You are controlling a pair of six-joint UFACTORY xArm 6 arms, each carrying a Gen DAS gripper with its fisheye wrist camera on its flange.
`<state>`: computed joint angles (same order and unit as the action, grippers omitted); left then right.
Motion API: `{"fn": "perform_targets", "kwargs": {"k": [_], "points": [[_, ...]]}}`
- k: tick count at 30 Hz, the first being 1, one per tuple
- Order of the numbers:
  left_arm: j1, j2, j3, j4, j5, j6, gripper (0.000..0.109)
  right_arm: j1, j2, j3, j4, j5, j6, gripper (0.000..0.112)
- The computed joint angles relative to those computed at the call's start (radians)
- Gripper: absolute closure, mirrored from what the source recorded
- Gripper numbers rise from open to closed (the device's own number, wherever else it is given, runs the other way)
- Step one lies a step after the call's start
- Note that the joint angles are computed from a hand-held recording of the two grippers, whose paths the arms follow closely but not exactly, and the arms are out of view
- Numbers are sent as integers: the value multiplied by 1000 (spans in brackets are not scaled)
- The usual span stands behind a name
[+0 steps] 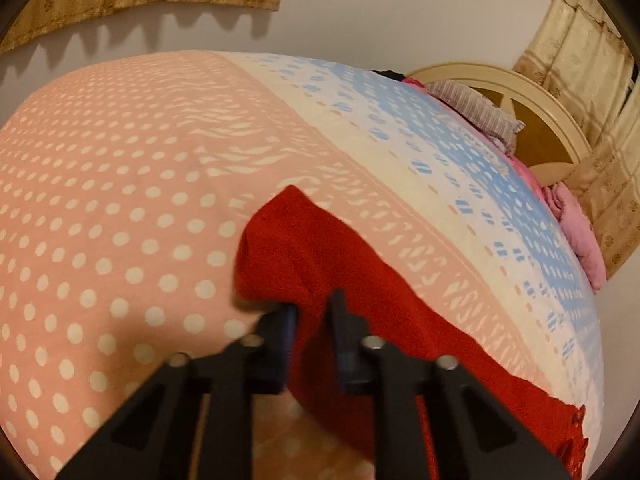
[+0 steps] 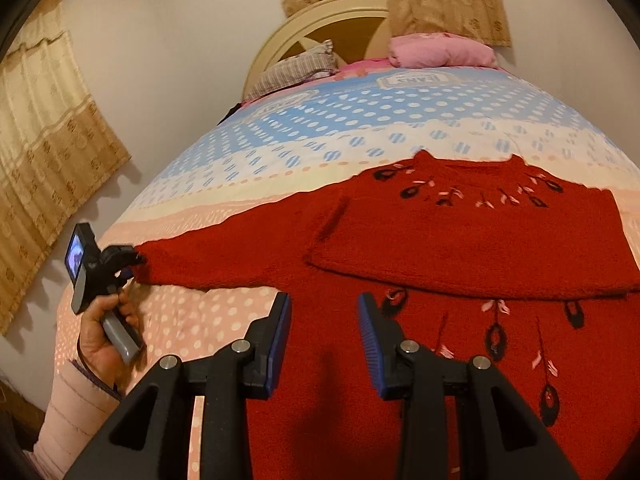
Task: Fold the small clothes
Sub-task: 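Grasp the other sleeve cuff with the left gripper and lift it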
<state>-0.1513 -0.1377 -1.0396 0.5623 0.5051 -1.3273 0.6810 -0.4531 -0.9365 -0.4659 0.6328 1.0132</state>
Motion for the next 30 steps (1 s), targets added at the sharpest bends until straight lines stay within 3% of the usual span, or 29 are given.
{"fn": "perform_targets", "kwargs": {"k": [2,7,14,17,25,28,29,30], "points": [[-8,7,-17,-4,5,29,98,-9,-13,14,1,13,17,76],[-97,29,-121,136,33,27,98,-38,-63,58,4,38,64,76],[-348,118,-307,230,-18,180,98,-101,-145,134,26,31,108,76],[-430,186,-369,151,-25,273,98,-120,-176,164,47,27,111,76],[-563,372,-526,12,118,447,98,-139,-230,216,86,41,102,76],[-562,372,-526,-112,144,555,91,-147,-235,223,104,44,96,76],[-554,358,-512,-148,131,579,84,-149,-236,224,108,44,96,76],[-548,335,-492,-189,126,613,70,-151,-235,222,116,46,93,76]]}}
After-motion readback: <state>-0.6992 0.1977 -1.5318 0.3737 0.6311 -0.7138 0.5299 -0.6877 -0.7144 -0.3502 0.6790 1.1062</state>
